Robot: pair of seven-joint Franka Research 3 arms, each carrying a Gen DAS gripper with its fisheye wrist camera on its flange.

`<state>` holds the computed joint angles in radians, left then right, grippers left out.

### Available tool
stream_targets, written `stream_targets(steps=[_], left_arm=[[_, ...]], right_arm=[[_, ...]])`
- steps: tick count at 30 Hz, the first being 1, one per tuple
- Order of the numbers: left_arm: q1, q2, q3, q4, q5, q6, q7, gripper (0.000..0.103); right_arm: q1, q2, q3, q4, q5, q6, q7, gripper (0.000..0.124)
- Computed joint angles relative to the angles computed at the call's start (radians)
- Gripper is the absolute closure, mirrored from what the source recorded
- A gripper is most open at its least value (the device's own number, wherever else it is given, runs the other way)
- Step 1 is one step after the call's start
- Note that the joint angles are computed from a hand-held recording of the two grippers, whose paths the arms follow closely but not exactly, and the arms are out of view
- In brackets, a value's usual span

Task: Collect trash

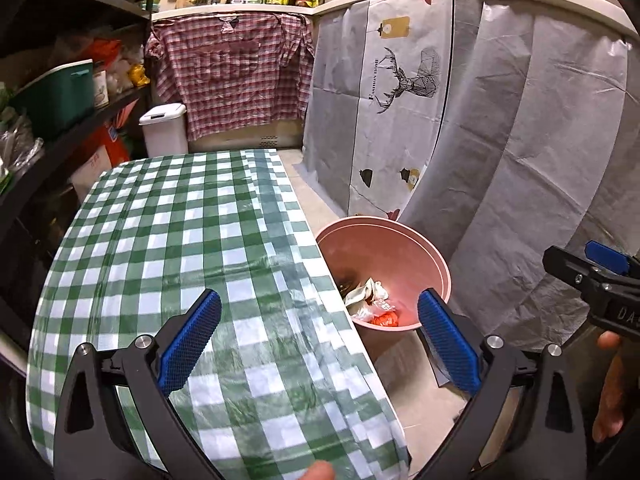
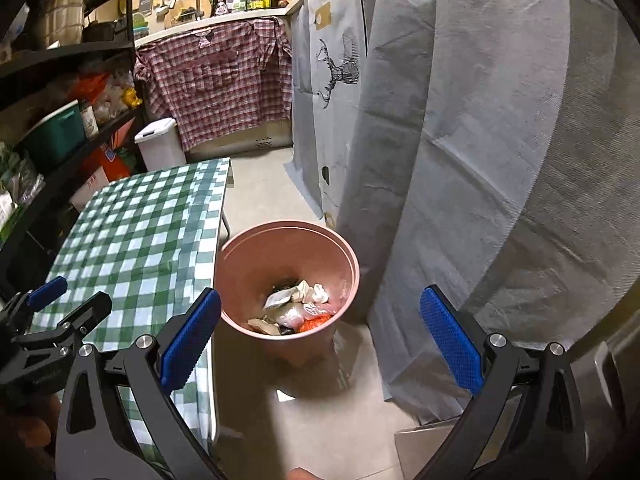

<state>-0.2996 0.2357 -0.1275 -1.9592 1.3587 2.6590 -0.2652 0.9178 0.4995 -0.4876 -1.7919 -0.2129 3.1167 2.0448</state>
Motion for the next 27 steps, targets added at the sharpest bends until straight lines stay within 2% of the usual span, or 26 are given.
stream_targets(steps=[2, 9, 15, 27], left_arm=[[-0.005, 0.0, -0.002, -0.003, 0.004, -0.005, -0.01, 0.007], [-0.021, 0.025, -0.005, 0.023, -0.009, -0.035, 0.034, 0.007], [-0.026, 0.031, 0.0, 0.03, -0.035, -0.04, 0.049, 0.007], [-0.032, 0.035, 0.004, 0.037, -0.039, -0.041, 0.048, 0.007]], right_arm=[[0.025, 0.003, -0.028, -0.007, -0.01, 0.008, 0.006, 0.026], [0.04, 0.005, -0.043, -0.016, 0.017, 0.022, 0.002, 0.026], [0.014, 0.005, -0.018, -0.01, 0.05, 0.014, -0.026, 0.026], [0.016, 0.004, -0.018, -0.012, 0.064, 0.013, -0.036, 0.026]])
